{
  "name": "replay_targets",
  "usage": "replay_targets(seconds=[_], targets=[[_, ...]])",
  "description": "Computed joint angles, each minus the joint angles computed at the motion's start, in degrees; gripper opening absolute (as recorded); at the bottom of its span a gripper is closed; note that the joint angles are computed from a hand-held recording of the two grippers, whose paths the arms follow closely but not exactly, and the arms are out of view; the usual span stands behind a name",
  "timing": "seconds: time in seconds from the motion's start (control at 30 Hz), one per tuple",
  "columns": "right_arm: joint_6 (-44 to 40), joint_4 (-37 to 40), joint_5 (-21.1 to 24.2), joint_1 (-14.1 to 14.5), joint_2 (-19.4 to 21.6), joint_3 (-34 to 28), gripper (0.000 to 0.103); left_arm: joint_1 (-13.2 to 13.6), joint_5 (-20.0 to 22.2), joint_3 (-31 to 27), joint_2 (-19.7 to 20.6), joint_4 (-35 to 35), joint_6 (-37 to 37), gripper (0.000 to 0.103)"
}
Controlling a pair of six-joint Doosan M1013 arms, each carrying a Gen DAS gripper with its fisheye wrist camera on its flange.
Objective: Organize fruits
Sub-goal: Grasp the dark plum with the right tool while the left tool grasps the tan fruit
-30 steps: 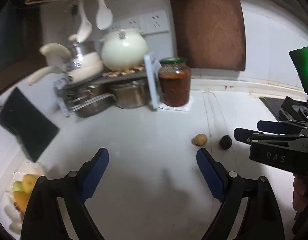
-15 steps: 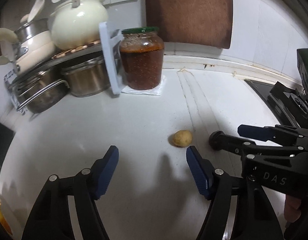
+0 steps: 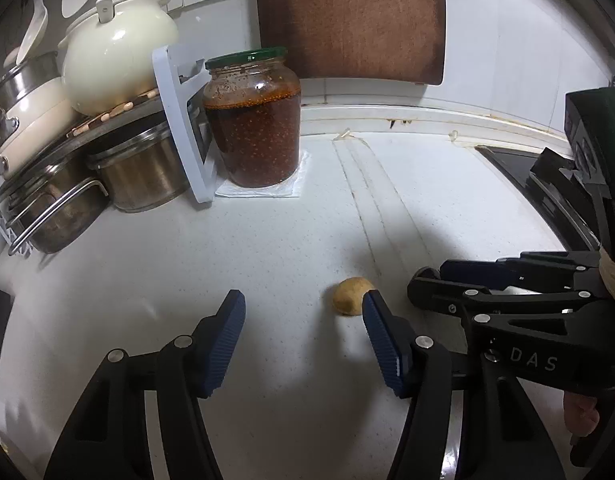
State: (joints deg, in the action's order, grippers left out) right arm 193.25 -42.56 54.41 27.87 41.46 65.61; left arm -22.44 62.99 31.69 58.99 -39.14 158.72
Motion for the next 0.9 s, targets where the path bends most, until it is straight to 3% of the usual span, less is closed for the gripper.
replay_targets(seconds=[0.07, 0.2, 0.4, 0.53, 0.6, 0.67, 0.73, 0.9], targets=[[0.77, 0.2, -2.9, -0.37, -0.42, 0.98, 0.03, -0.09, -0.69, 0.28, -0.15, 0.21, 0.04, 0.059], [0.11, 0.35, -3.02, -0.42, -0.36, 0.86, 0.029, -0.14, -0.05, -0.06, 0.03, 0.47, -0.78, 0.06], [0.8, -1.8, 4.38, 0.57, -0.02, -0.51, 0.029, -0.76, 0.16, 1.67, -0.59, 0.95, 0.06, 0.061], [0.31, -1.97, 4.98, 0.57, -0.4, -0.09, 0.029, -1.54, 0.44, 1.45, -0.3, 2.55, -1.68, 0.06], [0.59, -1.79, 5.06, 0.51, -0.6, 0.3, 0.029, -1.93, 1.02, 0.64, 0.15, 3.66, -2.86, 0.053], [1.04, -1.5, 4.82, 0.4, -0.85, 0.82, 0.029, -2.22, 1.8, -0.12, 0.57, 4.6, -3.77, 0.037], [1.28, -1.18, 4.85, 0.34, -0.95, 1.06, 0.029, -2.36, 2.57, -0.71, 0.9, 5.18, -4.68, 0.028], [1.59, -1.06, 5.25, 0.44, -1.11, 1.4, 0.029, -2.2, 0.6, 2.07, -0.49, 4.18, -3.96, 0.028]])
